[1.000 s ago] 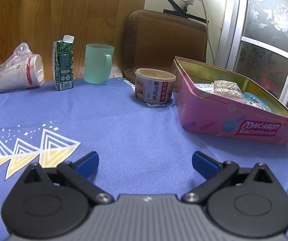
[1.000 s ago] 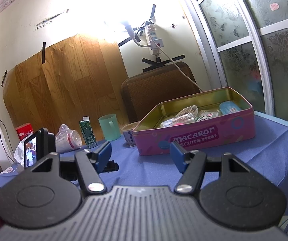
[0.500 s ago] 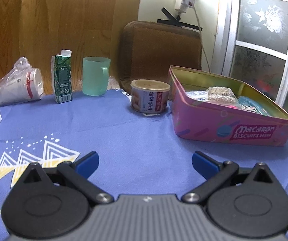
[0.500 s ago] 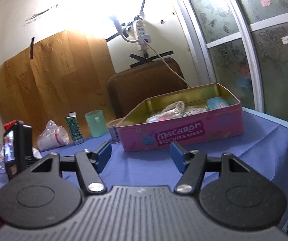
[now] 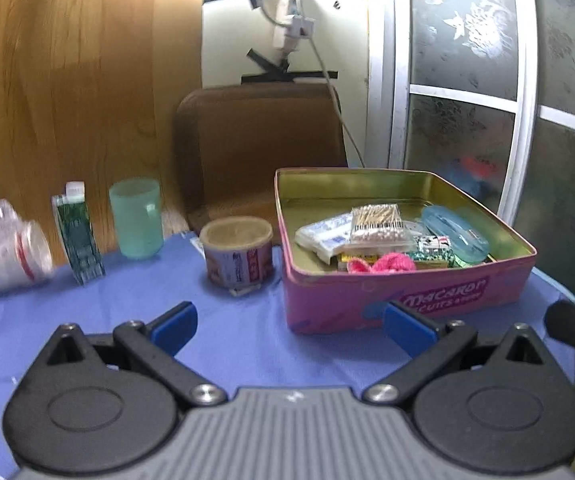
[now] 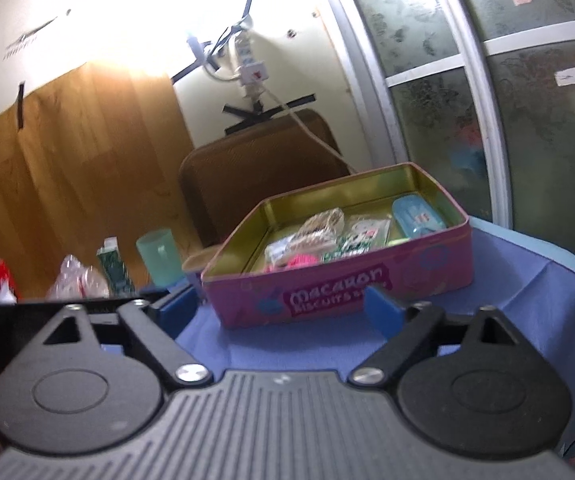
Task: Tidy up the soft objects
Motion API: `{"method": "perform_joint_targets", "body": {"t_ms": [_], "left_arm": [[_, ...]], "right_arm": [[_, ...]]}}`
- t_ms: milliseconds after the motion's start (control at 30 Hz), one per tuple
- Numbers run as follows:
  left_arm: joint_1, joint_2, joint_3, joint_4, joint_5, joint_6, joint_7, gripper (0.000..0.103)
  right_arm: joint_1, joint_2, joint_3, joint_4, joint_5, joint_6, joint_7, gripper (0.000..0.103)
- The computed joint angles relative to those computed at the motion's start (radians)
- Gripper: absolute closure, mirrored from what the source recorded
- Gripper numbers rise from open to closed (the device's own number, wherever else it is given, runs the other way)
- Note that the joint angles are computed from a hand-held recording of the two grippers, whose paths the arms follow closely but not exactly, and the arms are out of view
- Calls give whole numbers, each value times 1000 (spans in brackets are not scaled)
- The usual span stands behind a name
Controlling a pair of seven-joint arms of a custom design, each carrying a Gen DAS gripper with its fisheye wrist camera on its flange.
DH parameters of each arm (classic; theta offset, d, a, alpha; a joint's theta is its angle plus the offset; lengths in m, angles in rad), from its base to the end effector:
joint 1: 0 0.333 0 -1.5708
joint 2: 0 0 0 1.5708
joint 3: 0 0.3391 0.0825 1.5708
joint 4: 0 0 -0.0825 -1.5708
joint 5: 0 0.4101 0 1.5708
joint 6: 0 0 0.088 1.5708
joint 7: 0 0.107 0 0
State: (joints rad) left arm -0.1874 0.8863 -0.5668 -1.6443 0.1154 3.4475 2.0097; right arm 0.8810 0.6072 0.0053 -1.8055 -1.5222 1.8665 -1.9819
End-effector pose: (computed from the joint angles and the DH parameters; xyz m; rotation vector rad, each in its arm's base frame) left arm 0.6211 -0.4470 0.2752 -0.7972 2.2874 -1.3440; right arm 0.4832 0.4704 0.2247 -0.6923 1.8838 -1.1888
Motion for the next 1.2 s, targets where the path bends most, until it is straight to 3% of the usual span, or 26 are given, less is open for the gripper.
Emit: {"method": "perform_joint_targets", "body": {"t_ms": [67,200,267,700,900,1200], "left_arm": [[-20,-9,14,-3,4,16,10,0],[2,-11,-26,3,30,-46,19,0],[-23,-24,-5,2,3,-53,27,0],[-91,-83,73,-61,-66,22,33,0],[-153,-112,140,-97,-97,92,33,0],[-170,-138,157,-139,-86,124,33,0]], "right_arm": [[3,-6,0,-1,5,-11,5,5],[4,-12,4,1,22,-30,11,0],[3,-13,5,3,31,-36,19,0],[4,-14,11,-15,53,-43,79,0],[12,-16,15,-24,51,-54,109,0],[18,-20,21,-36,38,-67,124,0]]}}
